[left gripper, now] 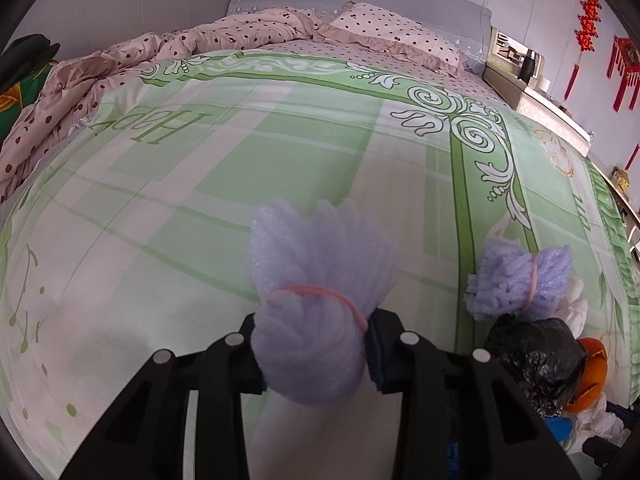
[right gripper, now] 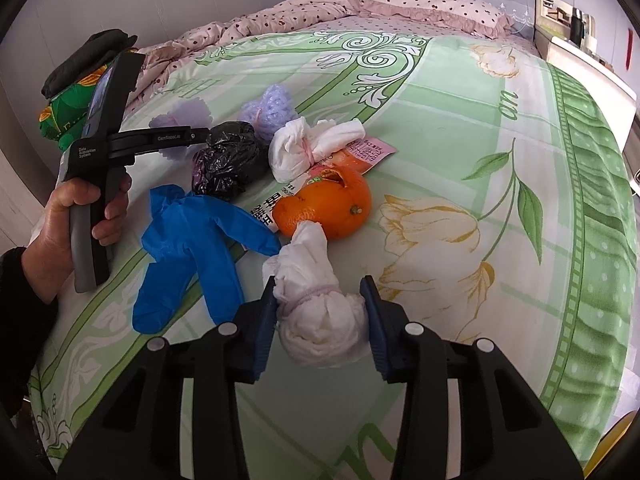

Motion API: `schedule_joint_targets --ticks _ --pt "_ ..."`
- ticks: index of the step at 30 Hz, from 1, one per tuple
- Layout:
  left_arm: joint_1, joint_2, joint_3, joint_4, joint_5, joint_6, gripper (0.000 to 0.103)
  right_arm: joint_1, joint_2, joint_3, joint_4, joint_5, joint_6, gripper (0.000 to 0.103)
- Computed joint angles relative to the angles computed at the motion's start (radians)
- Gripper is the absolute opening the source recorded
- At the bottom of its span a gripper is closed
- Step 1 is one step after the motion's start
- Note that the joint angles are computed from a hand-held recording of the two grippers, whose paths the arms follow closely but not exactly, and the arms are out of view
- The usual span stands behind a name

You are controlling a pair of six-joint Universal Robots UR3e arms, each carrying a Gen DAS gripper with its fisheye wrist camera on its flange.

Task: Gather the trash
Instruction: 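Carry the lavender bundle and white bundle in both tools over the yellow bin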

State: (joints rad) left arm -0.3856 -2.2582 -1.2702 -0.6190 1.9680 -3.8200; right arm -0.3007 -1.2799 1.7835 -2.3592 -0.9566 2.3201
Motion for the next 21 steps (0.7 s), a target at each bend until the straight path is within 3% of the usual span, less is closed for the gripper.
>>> schedule_joint_targets --ticks 12,21 --pt "-0.053 0.175 -0.111 -0.008 0.029 -0.026 0.032 -0.106 -0.221 0.074 0.176 0.083 -0.09 0.038" --pt "-0.133 0.269 -0.131 -0.071 0.09 -0.08 0.032 -0.255 -0.398 0.101 0.389 0.14 -0.184 0.038"
